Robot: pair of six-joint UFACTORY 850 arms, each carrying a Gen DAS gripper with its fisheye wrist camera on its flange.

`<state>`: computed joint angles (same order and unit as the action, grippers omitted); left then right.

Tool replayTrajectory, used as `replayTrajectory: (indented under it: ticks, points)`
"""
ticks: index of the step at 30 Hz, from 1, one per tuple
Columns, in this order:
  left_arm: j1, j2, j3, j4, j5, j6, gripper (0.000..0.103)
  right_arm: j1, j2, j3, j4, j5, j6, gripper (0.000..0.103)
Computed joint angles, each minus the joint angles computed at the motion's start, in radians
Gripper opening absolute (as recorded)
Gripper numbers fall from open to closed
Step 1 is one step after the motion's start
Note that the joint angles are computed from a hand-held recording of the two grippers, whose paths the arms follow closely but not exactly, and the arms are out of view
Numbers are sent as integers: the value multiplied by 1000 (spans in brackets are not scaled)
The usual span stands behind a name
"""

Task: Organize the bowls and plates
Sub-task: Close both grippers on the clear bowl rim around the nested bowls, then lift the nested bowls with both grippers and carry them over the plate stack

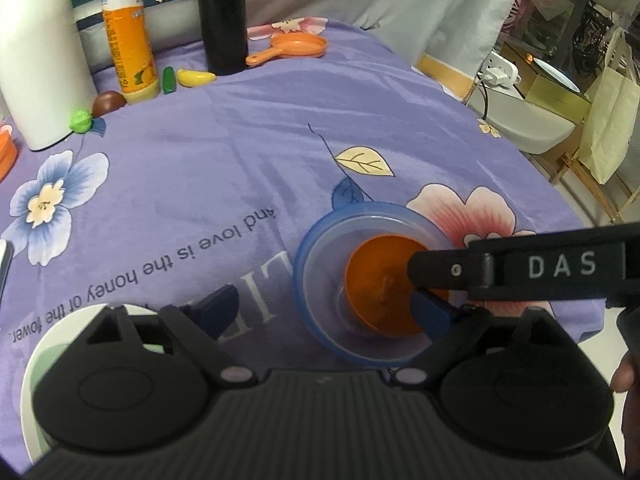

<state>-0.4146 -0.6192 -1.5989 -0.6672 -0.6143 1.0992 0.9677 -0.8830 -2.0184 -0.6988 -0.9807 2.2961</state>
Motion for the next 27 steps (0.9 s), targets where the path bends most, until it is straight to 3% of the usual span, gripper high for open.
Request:
replayTrajectory:
  ticks: [6,13,16,18,24,27]
  points:
    - [3,-18,-21,4,-30,-17,80,-6,3,9,-14,42,-5,48]
    - [4,-29,-31,10,-42,-28,76,-12,5,16,-5,63,-14,43]
    - [5,-35,-39,4,-59,-24,65,-14,3,13,-3,63,-24,37]
    - [7,-39,-45,-4,-74,-19,51,-15,-4,0,0,61,-35,35]
    - [6,-40,-47,5,-62,-42,42,-19,-15,-21,17,49,-79,25]
    - [8,-38,-51,10,-69,-54,42,-19,-21,-35,25,34,-96,24]
